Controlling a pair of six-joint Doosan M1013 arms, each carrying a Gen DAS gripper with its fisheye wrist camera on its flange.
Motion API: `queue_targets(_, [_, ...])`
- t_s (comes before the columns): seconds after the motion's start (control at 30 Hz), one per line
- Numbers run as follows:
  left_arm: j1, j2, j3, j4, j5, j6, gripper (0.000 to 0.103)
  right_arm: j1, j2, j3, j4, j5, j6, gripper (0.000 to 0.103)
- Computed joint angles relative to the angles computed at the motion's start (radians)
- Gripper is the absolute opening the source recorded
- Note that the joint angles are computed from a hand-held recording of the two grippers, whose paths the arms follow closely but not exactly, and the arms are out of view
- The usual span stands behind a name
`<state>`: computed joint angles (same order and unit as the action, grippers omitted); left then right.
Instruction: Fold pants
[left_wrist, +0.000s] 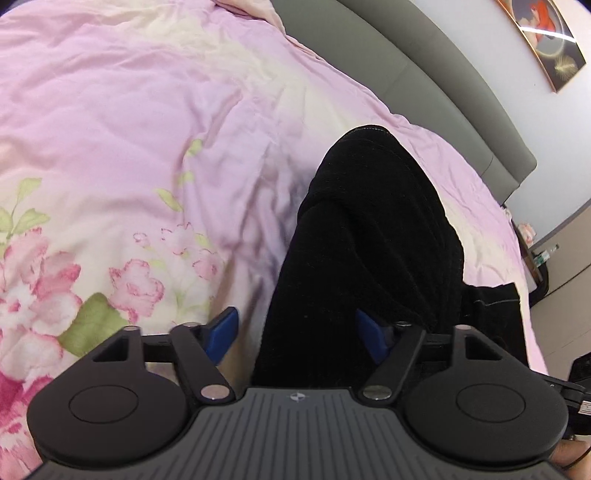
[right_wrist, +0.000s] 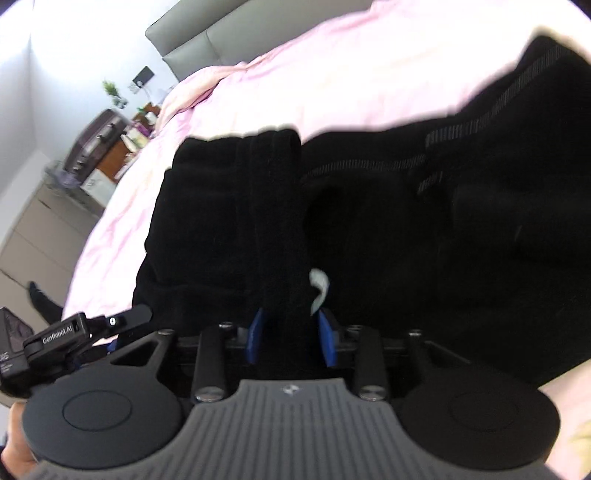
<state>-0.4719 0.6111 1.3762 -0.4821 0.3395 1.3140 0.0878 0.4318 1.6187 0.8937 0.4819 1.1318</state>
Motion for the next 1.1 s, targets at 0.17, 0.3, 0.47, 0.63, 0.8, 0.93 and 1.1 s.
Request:
queue_targets(0.17, [-0.007,-0.006,-0.001,0.025,0.0,0.01,0.06,0.047,-0.042,-0.009,0.021,-0.156,-0.171,0.029])
queue_targets(0.3, [0.0,-0.006,0.006,-0.066,-0.001,0.073,0.06,0.09,0.004,-0.113,-0.073,-0.107,-0.2,0.029])
queue_targets(0.47, [0.0,-0.008,0.013,-0.095,-0.005,0.106,0.06,0.145,0.104,-0.274,-0.272,-0.023,-0.152,0.029])
queue_targets(0.63, [0.003,-0.001,0.016,-0.087,0.006,0.077,0.061,0.173,0.246,-0.496,-0.66,0.128,0.138,0.0])
queue_targets(0.8, [-0.002,0.006,0.015,-0.026,0.012,0.018,0.061,0.129,0.326,-0.575,-0.671,0.168,0.32,0.0])
queue_targets(0.93, [-0.007,0.003,0.009,0.045,0.026,-0.03,0.061,0.13,0.309,-0.531,-0.707,0.099,0.338,0.0])
queue_targets(1.1, [-0.003,-0.003,0.026,-0.017,0.003,0.023,0.061,0.137,0.234,-0.427,-0.653,-0.018,0.265,0.011])
